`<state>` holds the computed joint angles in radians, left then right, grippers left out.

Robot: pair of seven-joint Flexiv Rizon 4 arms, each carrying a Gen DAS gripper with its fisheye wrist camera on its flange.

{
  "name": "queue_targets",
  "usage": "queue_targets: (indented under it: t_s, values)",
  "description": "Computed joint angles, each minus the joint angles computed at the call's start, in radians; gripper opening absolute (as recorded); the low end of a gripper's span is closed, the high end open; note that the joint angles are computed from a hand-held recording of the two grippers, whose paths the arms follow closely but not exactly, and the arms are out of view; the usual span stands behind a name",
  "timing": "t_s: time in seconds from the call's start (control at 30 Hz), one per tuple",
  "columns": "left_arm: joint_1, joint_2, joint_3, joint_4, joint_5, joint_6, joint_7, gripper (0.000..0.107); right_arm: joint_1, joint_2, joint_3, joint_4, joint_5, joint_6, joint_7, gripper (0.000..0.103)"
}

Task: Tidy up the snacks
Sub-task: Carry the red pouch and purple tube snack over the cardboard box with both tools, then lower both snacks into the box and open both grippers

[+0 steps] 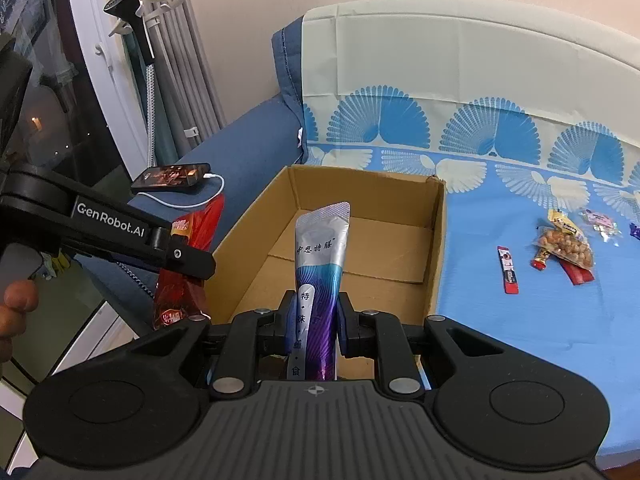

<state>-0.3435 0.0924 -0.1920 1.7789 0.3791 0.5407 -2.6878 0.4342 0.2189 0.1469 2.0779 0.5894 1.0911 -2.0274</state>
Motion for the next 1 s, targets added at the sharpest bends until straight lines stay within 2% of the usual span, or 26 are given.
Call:
queue_targets:
  t_s: [0.3, 0.6, 0.83, 0.97, 1.0]
  values:
    - [0.020, -0.073, 0.030, -0.042, 0.000, 0.028, 0.061, 0.056, -0.022, -0.128, 0.017, -0.072, -0.039, 0.041, 0.058, 0.022]
    - [0.026, -0.178, 0.078, -0.128, 0.016, 0.034, 0.124, 0.056, -0.072, -0.278, 0.068, -0.173, -0.092, 0.059, 0.109, 0.022]
    - [0.027, -0.254, 0.118, -0.166, -0.017, 0.036, 0.183, 0.057, -0.110, -0.379, 0.104, -0.243, -0.133, 0.048, 0.174, 0.022]
    - [0.029, -0.285, 0.134, -0.175, -0.040, 0.039, 0.222, 0.060, -0.125, -0.414, 0.120, -0.263, -0.158, 0.052, 0.209, 0.022]
    - [0.030, -0.292, 0.138, -0.177, -0.047, 0.039, 0.234, 0.064, -0.129, -0.421, 0.124, -0.268, -0.163, 0.053, 0.215, 0.022]
